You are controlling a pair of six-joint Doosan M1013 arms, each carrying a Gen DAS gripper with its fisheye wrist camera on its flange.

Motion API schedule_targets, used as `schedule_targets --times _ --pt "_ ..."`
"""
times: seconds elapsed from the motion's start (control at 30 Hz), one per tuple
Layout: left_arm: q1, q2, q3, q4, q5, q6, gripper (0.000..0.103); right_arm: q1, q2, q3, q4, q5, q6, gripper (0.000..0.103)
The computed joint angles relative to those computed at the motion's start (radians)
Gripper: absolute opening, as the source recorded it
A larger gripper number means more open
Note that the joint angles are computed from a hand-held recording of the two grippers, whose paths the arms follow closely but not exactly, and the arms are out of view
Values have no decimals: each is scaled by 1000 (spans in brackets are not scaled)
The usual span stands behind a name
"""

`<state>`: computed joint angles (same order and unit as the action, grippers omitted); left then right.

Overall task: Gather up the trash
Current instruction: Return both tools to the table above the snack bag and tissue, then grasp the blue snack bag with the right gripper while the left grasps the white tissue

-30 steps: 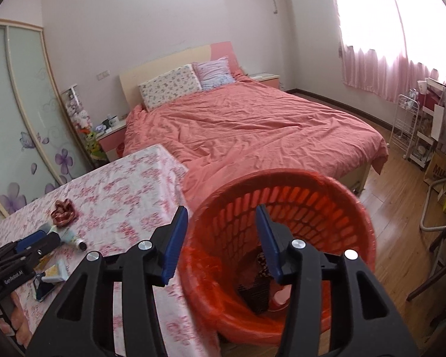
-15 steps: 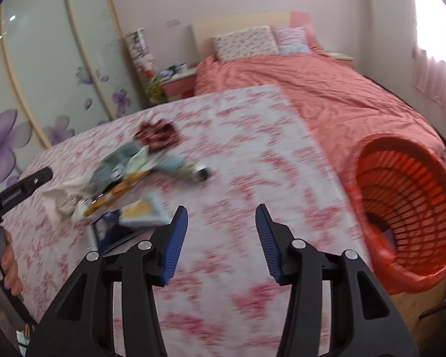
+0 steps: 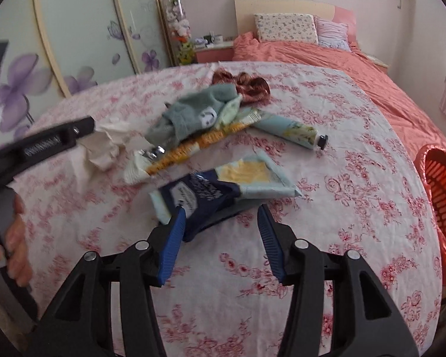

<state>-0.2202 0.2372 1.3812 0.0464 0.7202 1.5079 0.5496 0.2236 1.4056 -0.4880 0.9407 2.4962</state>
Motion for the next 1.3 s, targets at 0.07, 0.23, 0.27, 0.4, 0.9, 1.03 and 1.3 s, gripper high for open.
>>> schedule_targets --times 0.07,0.23,0.27,0.4,0.9,1.03,1.3 --pt "1 2 2 -2 -3 3 75 -5 3 3 -23 23 19 51" --pt "1 4 0 -2 -11 10 75 -33 0 7 -99 96 131 51" --pt "2 4 0 -6 -11 13 75 -45 -13 18 -90 81 150 51" --pt "9 1 4 -39 -20 35 75 -58 -49 51 -86 13 180 54" --pt "18 -9 -3 -74 -25 34 78 -118 45 -74 93 119 296 64" --pt "20 -7 -1 -73 -27 48 78 -101 18 -26 15 132 258 47" --pt "19 7 7 -83 -1 40 78 -86 -10 31 -85 136 191 44"
